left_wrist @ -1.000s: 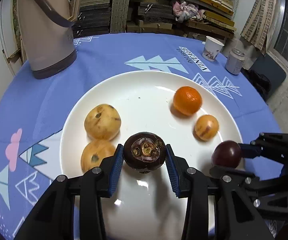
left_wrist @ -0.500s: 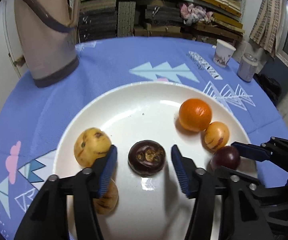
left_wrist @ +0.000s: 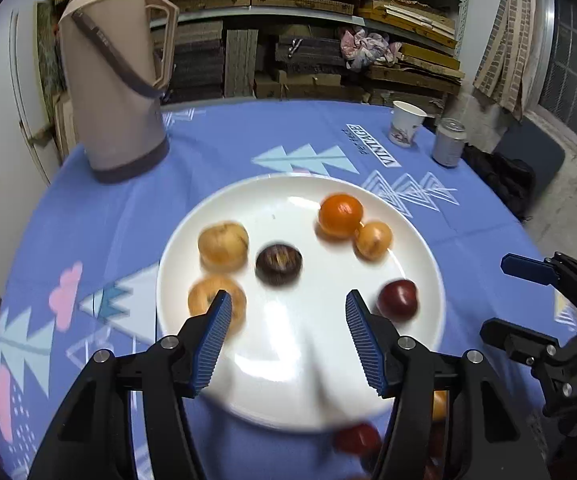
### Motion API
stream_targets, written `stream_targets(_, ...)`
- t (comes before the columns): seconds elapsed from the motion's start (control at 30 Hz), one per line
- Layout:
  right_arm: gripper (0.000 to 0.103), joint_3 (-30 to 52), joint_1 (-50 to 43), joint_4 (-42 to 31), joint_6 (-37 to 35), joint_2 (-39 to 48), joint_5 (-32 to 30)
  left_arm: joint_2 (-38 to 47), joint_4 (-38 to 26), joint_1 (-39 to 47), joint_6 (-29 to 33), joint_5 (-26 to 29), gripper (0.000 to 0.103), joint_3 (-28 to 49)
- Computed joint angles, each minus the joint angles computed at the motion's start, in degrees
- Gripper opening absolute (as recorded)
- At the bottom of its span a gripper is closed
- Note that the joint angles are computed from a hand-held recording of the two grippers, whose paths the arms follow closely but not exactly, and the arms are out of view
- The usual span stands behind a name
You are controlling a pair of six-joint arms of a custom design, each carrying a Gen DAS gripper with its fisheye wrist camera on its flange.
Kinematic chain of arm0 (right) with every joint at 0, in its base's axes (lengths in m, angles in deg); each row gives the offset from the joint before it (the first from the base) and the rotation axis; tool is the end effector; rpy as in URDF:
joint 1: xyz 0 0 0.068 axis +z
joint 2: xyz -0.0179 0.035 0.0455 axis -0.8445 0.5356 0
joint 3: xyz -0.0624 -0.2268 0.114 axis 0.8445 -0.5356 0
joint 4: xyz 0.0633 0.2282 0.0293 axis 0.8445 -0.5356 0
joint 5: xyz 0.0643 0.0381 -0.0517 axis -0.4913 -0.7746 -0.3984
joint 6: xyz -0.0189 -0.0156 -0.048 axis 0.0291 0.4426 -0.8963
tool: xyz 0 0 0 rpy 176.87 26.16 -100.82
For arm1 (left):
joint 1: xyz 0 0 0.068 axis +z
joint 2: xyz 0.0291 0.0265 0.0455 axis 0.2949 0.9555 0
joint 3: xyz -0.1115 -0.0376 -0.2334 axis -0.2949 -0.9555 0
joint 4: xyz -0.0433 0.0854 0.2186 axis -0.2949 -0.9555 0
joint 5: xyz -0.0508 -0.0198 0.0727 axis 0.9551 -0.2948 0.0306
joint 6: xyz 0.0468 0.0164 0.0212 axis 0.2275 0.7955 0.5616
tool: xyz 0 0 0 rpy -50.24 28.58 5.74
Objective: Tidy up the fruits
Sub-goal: 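Set the dark fruit and plum on the white plate, open both tools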
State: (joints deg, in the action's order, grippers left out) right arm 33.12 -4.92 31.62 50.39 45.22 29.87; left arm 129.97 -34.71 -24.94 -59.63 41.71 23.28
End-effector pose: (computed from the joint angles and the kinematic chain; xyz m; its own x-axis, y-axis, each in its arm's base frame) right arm 0.1563 0.1874 0.2557 -0.7041 -0.1222 -0.6995 -0.3188 0.9347 0.1576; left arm 0.1551 -0.1283 0.2548 -0.7249 0.1613 -0.6697 0.2800 0.9572 -0.0726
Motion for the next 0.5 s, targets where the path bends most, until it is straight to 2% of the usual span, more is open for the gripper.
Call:
stream_targets(0.07,0.092,-1.3,3.9,-2.2,2.7,-2.6,2.8,-4.3,-2.9,-2.5,-3.0,-1.1,0.079,-1.4)
stream_targets(0.23,0.092,-2.4,17.2,-9.7,10.8,-5.2,12.5,-12.9,-10.7,-12.2,-10.5,-5.6,0.079,-4.5)
stream_targets(0.33,0.092,-3.4,26.3,-13.4,19.6,-5.2,16.8,-16.8,-15.5,-20.5,-16.8,-9.4,0.079,-6.3)
stream_targets(0.4,0.092,-3.8,31.3,-15.7,25.6,-4.3,19.5,-18.6,-18.7,-27.1,-22.0,-12.6,0.079,-7.5)
stream_targets(0.5,0.092,-5.8,36.8,-16.2,33.3,-4.6,21.5,-19.9,-24.5,-38.5,-33.8,-18.1,0.079,-9.6)
